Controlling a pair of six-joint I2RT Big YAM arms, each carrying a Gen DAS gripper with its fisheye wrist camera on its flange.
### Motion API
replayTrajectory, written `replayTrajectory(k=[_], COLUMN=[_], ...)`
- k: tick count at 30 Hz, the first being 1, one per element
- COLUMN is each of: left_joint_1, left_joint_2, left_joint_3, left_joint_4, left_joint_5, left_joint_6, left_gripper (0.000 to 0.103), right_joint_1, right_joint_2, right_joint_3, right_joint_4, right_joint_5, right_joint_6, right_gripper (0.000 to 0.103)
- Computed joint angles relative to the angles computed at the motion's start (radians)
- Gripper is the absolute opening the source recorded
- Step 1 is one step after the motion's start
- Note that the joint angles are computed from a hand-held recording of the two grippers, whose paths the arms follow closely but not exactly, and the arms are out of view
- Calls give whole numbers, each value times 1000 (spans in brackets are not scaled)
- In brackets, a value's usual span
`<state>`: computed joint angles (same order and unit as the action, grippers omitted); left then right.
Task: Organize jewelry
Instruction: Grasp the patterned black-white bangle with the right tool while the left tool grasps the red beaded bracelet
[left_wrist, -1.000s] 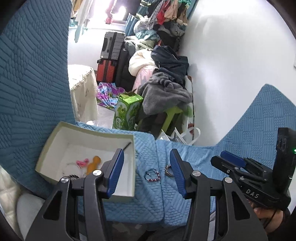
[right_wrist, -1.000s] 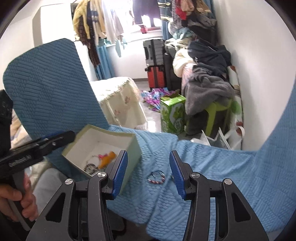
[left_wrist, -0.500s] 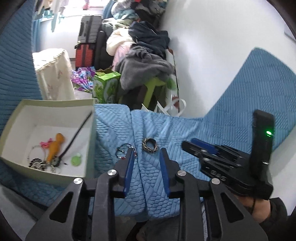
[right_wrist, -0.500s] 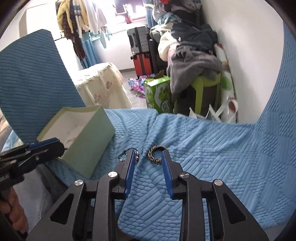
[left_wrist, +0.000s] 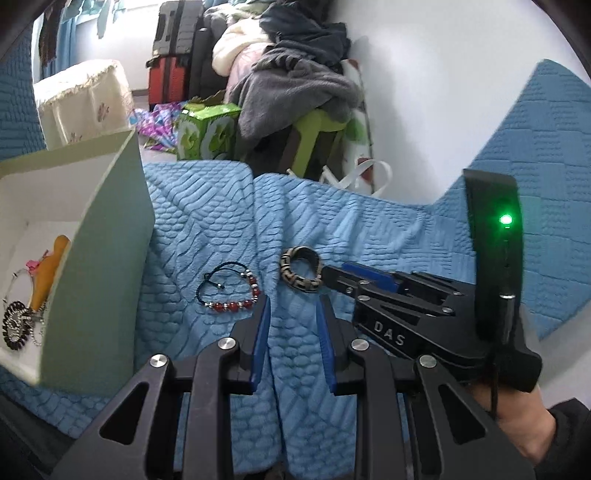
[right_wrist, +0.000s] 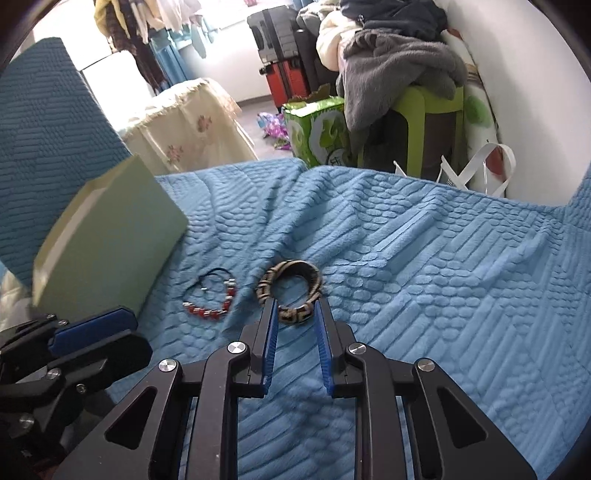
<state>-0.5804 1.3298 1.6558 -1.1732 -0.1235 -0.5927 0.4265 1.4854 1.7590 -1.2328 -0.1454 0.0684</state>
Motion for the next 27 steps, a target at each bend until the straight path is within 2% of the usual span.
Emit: replayTrajectory(k=[3, 4, 5, 6, 13, 18, 21, 24, 27], left_joint_1=[5, 5, 7, 7, 27, 28, 20, 18, 26], left_joint_2=[18, 23, 38, 46, 76, 101, 117, 144, 148], left_joint_3=[-4, -5, 4, 8, 7, 29, 45, 85, 94], left_joint_4=[-9, -14, -35, -50, -85, -98, -114, -158, -171], left_joint_5=[-13, -22, -30, -37, -44, -45, -73, -76, -66], left_joint_6=[-3, -2, 2, 0, 2, 33, 51, 88, 95], left_gripper=[24, 20, 12, 10, 10, 10, 10, 11, 11], right_joint_1=[-6, -5, -3, -1, 21, -6, -20, -28, -29], right_joint_2=[23, 30, 39, 45, 65, 56, 53, 53, 59], right_joint_3=[11, 16, 22, 26, 42, 36, 34, 36, 40], right_joint_4=[0, -2, -8, -10, -39, -43, -34, -31, -35], right_joint_5=[-12, -10, -3, 4, 60, 8, -7, -13, -10], right_joint_6=[-14, -17, -26, -31, -81, -58, -39, -23, -18], right_gripper=[18, 17, 17, 17, 8, 6, 6, 6, 6])
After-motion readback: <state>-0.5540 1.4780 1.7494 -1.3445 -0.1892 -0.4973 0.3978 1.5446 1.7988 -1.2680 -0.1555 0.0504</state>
